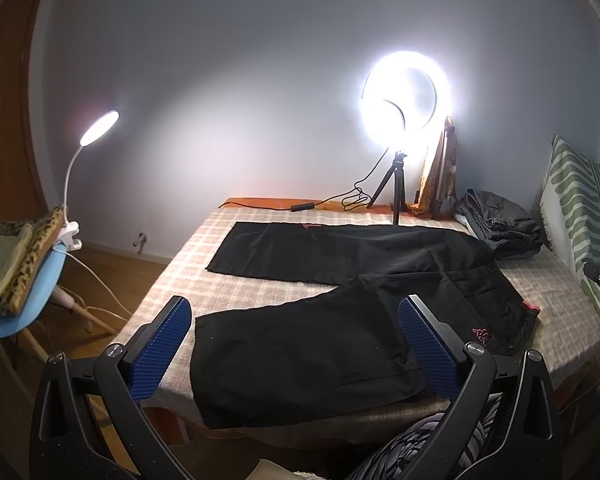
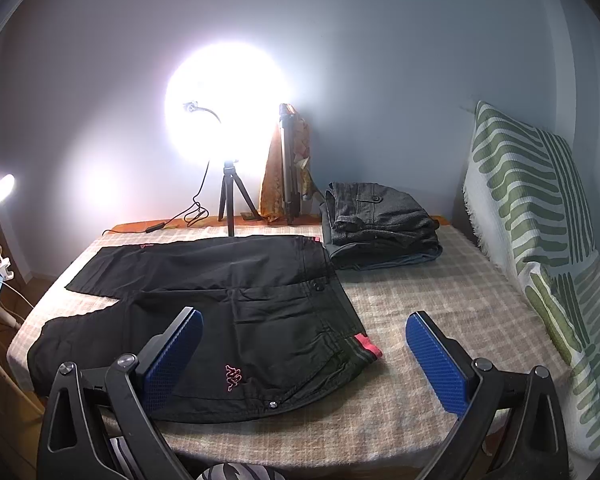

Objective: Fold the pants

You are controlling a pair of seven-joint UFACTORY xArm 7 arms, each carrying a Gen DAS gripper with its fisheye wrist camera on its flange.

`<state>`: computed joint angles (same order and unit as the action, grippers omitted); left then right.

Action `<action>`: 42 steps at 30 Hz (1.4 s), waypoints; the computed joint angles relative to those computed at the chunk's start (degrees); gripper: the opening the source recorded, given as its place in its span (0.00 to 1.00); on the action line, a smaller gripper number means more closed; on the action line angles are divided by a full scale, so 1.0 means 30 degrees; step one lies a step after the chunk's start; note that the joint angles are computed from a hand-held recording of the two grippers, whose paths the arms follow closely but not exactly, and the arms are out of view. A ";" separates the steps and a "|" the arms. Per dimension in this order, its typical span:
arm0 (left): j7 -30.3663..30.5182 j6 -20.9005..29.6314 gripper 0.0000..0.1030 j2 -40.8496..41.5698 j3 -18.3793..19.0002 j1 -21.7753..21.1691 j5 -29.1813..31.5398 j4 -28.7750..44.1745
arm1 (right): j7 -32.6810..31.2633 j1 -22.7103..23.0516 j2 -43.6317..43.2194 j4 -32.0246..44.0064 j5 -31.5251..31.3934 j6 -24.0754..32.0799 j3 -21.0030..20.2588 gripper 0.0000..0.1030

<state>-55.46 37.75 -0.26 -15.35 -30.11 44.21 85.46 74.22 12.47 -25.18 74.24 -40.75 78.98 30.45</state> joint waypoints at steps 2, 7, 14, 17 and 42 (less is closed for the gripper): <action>-0.0052 0.0018 1.00 -0.0016 -0.0009 -0.0014 0.0047 -0.0024 | -0.0005 0.0006 0.0011 0.0006 0.0000 0.0015 -0.0019 1.00; -0.0045 0.0034 1.00 0.0039 -0.0019 -0.0029 0.0042 0.0055 | -0.0036 0.0051 -0.0028 -0.0050 0.0015 -0.0058 -0.0087 1.00; -0.0065 0.0133 1.00 0.0129 0.0002 -0.0149 0.0108 0.0198 | -0.0040 0.0035 -0.0040 -0.0082 0.0055 -0.0214 -0.0143 1.00; 0.0030 0.0230 1.00 0.0228 -0.0011 -0.0225 0.0117 0.0341 | -0.0060 0.0019 -0.0010 -0.0068 0.0034 -0.0214 -0.0114 1.00; 0.1299 -0.0243 1.00 0.0488 0.0473 0.0058 -0.1277 -0.0494 | -0.2039 0.0392 0.0024 -0.0963 0.0950 -0.2343 -0.1335 0.99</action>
<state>-51.57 37.02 1.20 -13.93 -29.94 40.37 83.97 68.11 13.65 -25.10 71.35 -37.90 71.95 26.44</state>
